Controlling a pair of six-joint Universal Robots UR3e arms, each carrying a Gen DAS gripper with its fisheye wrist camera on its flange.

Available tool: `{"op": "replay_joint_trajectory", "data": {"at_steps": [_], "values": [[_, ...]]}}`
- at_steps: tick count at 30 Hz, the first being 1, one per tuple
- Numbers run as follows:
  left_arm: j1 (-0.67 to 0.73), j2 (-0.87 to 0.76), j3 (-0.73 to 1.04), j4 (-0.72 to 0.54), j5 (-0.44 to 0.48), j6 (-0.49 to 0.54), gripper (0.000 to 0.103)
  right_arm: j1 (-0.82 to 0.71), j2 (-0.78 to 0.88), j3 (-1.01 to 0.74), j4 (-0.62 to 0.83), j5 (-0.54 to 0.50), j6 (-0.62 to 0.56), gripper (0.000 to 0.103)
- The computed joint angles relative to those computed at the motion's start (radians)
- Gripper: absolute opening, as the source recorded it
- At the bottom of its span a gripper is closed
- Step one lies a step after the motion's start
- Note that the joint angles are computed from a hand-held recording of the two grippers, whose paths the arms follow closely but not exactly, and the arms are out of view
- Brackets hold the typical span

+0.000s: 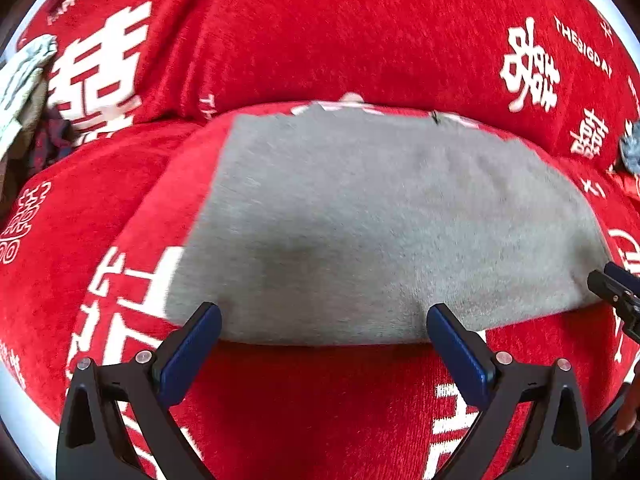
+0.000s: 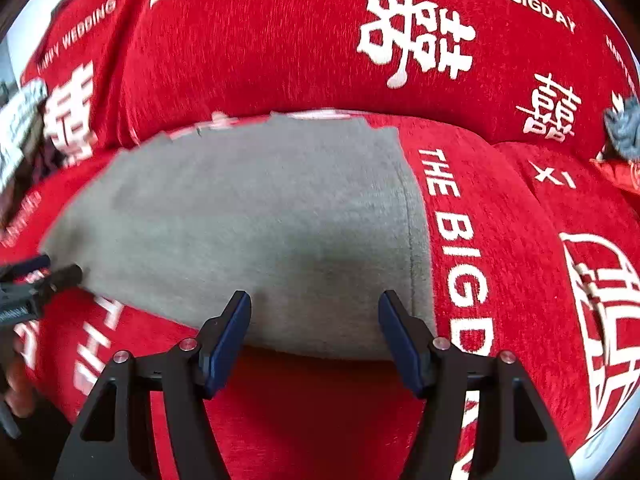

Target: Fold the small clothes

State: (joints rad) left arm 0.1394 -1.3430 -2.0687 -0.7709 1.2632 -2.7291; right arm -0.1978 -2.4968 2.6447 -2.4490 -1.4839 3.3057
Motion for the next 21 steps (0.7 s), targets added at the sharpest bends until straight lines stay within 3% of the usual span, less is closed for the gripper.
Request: {"op": "replay_joint_trajectory", "data": {"at_steps": [2, 10, 13, 16, 18, 21], "values": [[0.026, 0.013, 0.001, -0.014, -0.021, 0.004, 0.103, -0.007, -0.006, -0.014, 0.007, 0.019, 0.011, 0.071], [0.156, 0.009, 0.000, -0.070, -0.090, 0.022, 0.103, 0.159, 0.295, -0.103, -0.211, -0.060, 0.102, 0.071], [0.281, 0.010, -0.001, -0.180, -0.196, 0.068, 0.103, 0.231, 0.397, -0.148, -0.266, -0.098, 0.126, 0.071], [0.444, 0.009, 0.000, -0.379, -0.366, 0.167, 0.103, 0.285, 0.473, -0.181, -0.306, -0.123, 0.138, 0.071], [0.472, -0.008, 0.029, -0.457, -0.404, 0.193, 0.103, 0.315, 0.519, -0.200, -0.328, -0.139, 0.146, 0.071], [0.442, -0.056, 0.058, -0.448, -0.427, 0.178, 0.103, 0.346, 0.589, -0.227, -0.354, -0.148, 0.155, 0.071]]}}
